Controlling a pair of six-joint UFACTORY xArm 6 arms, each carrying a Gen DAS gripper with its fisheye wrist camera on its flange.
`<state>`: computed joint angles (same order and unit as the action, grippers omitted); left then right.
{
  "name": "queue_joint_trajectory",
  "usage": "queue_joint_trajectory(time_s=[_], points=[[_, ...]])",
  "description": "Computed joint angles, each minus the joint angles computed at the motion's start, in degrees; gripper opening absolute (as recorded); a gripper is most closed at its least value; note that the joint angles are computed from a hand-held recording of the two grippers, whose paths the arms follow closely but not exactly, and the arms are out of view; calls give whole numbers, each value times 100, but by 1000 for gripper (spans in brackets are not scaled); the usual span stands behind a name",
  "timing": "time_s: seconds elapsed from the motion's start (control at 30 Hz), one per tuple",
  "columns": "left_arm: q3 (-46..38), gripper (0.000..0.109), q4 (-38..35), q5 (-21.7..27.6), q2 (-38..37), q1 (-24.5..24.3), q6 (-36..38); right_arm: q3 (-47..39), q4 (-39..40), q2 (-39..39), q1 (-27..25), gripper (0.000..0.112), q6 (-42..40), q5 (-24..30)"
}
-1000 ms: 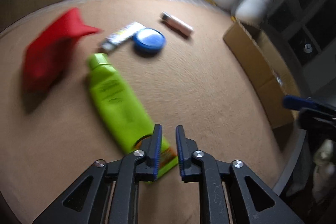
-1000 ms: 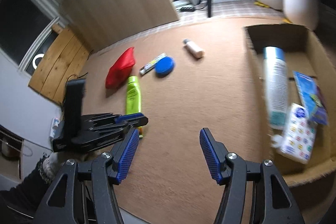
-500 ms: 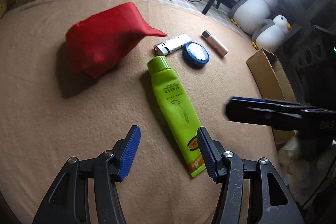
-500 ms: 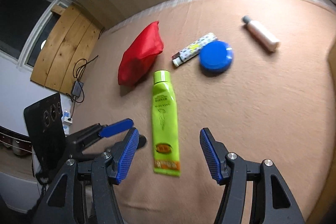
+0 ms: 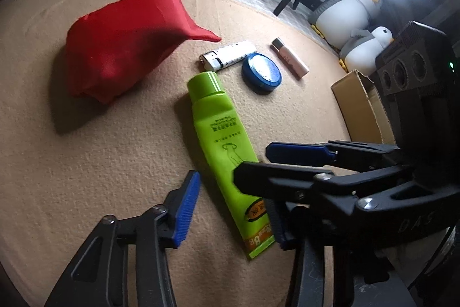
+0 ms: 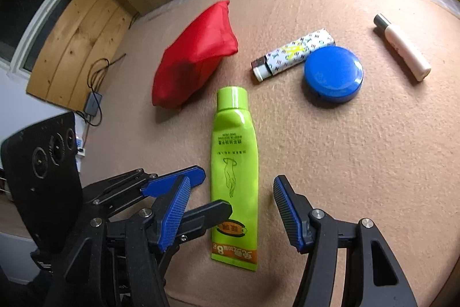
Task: Organize objects
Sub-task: 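Grasp the green tube with the right gripper beside the left gripper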
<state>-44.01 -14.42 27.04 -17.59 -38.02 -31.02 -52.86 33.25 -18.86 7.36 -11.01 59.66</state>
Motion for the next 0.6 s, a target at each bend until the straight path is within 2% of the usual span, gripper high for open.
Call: queue_joint_trajectory(time_s=[0.07,0.13,0.3,0.6], points=[[-28,37,-81,-26,43,-37,83,-10,39,25,-1,55,-35,43],[-63,34,19,-25,88,-72,4,-6,79,32,-5,48,-66,85],[-59,34,93,-28,77,-87,-112,62,-29,-9,50,42,17,-59],[-177,33,361,-89,139,-217,-473,159,-67,-231,-71,40,-4,-40]])
